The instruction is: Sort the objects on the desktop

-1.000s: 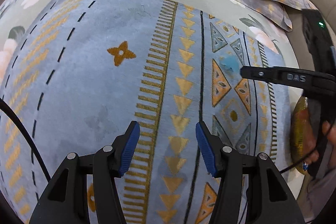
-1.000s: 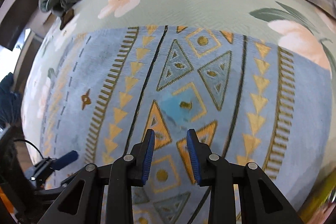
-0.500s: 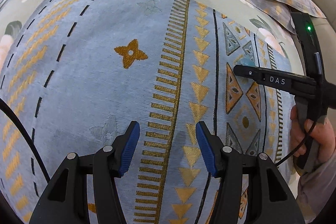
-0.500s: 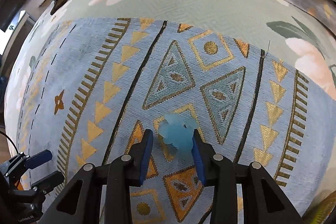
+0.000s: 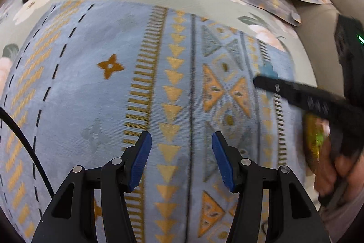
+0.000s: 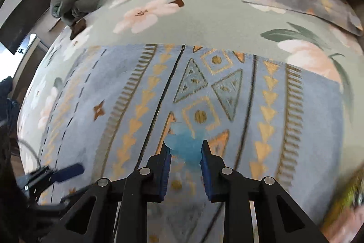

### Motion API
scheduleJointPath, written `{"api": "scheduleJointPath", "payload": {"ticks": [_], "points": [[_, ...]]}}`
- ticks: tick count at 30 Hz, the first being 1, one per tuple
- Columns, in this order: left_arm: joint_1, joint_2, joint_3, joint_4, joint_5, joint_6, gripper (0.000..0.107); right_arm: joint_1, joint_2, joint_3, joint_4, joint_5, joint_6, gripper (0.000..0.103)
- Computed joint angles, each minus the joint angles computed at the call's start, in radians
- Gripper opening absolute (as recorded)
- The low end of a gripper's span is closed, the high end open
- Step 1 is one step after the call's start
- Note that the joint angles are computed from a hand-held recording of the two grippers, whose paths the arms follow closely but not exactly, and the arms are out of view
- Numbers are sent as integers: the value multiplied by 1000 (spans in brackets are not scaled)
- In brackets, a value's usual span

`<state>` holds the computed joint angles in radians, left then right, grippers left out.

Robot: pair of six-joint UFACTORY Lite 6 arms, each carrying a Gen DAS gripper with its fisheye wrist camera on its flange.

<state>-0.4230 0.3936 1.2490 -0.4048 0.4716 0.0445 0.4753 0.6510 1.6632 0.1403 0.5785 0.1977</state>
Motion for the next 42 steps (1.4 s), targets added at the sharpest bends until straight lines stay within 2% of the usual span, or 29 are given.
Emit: {"api": "scheduleJointPath", "payload": {"ticks": [3,9,12,14,17,21,25,28,30,32,38,42], "points": [[-56,-34,-2,30,4,-42,53,55,-163,-178,-105,-5,123,24],[-203,-53,39,82,28,-127,53,45,-566,-587,-187,26,300,24],[-262,-48,62,90,35,-150,53,-49,-793,-747,-215,108,359,24],[-303,-42,78,89,38,-166,53,-180,-956,-824,-203,175,329,24],[-351,-18,110,85,43,-191,53,-384,-1078,-827,-213,269,242,24],[-409,34,179,94,53,-235,53,-652,-1076,-746,-161,300,51,24],[-447,47,216,135,56,-311,53,-866,-925,-623,-44,254,-160,24],[-465,65,246,169,72,-349,53,-919,-819,-573,-40,172,-229,25],[-469,68,253,192,77,-370,53,-960,-744,-528,-20,182,-288,36],[-470,63,248,219,74,-409,53,-979,-711,-516,-23,193,-303,36],[-465,37,196,245,55,-485,53,-1047,-783,-598,137,264,-426,37],[-462,6,149,262,46,-507,53,-948,-913,-681,179,303,-408,37]]}}
